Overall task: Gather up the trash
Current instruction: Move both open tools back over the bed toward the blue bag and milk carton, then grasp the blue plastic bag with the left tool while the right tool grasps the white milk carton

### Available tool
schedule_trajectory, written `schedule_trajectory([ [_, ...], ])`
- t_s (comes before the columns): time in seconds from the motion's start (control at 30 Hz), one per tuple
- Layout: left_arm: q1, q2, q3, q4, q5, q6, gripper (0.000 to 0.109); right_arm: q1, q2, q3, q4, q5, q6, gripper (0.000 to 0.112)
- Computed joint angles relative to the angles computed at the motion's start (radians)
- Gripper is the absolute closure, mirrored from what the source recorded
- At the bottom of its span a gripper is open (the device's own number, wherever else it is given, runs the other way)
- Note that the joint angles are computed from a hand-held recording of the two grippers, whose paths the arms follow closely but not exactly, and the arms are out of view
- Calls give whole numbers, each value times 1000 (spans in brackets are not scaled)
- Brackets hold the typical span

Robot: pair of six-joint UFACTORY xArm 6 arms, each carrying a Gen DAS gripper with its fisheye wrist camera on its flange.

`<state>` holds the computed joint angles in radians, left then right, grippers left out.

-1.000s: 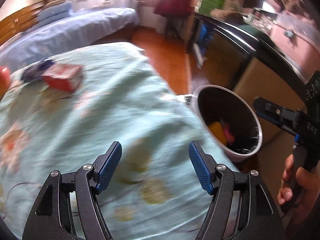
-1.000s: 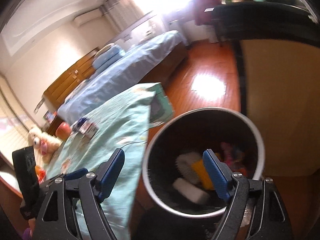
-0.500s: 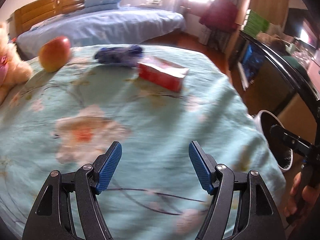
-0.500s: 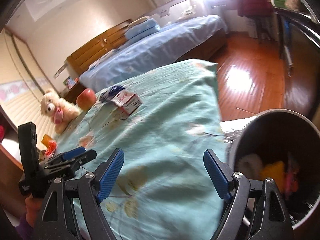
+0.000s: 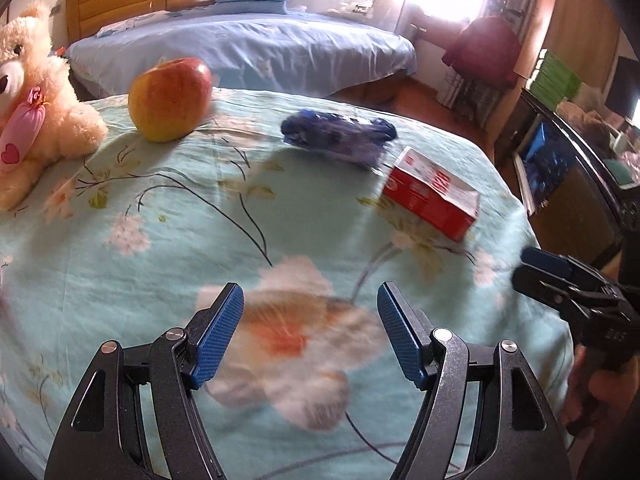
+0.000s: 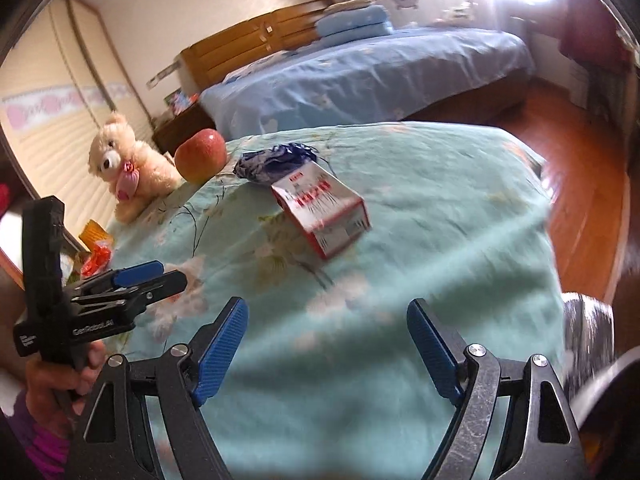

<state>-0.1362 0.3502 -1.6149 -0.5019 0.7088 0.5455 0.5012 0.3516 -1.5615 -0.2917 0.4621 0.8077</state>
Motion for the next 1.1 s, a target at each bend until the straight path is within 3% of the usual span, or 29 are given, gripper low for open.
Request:
schedule_trajectory([
  [0.2,2,87,-120,28,42,-40,38,-27,180,-252,102,101,-183,29],
  [0.33,0,144,-200,39,72,-64,38,-38,271,-390,111,177,-219,31],
  [0.4,-4,171,-241,39,89,-78,38,-42,286,-411,108,199,-216,50],
  [0.43,-8,187,-264,41,97,-89,38,-44,283,-404,99,200,-203,56],
  [0.53,-22,230,-331,26,126,-110,38,-49,228,-320,87,159,-152,57],
  [0.67,-52,325,-471,27,171,-179,38,-62,92,-111,18,70,27,57],
  [0.77,-81,382,-548,56,151,-253,33,-74,-8,44,-27,-11,148,57],
  [0.93,-113,506,-727,139,135,-402,34,-76,-90,171,-85,-77,261,57],
  [0.97,-117,527,-758,162,135,-425,36,-74,-99,180,-102,-79,281,57],
  [1.0,-119,546,-790,184,142,-445,50,-71,-101,181,-108,-76,287,57],
  [1.03,-120,559,-810,193,145,-453,71,-69,-106,185,-121,-75,300,57],
  [1.07,-116,574,-836,175,158,-442,85,-69,-107,186,-124,-75,304,57],
  [1.1,-108,604,-889,146,203,-430,107,-69,-110,191,-127,-78,311,57],
])
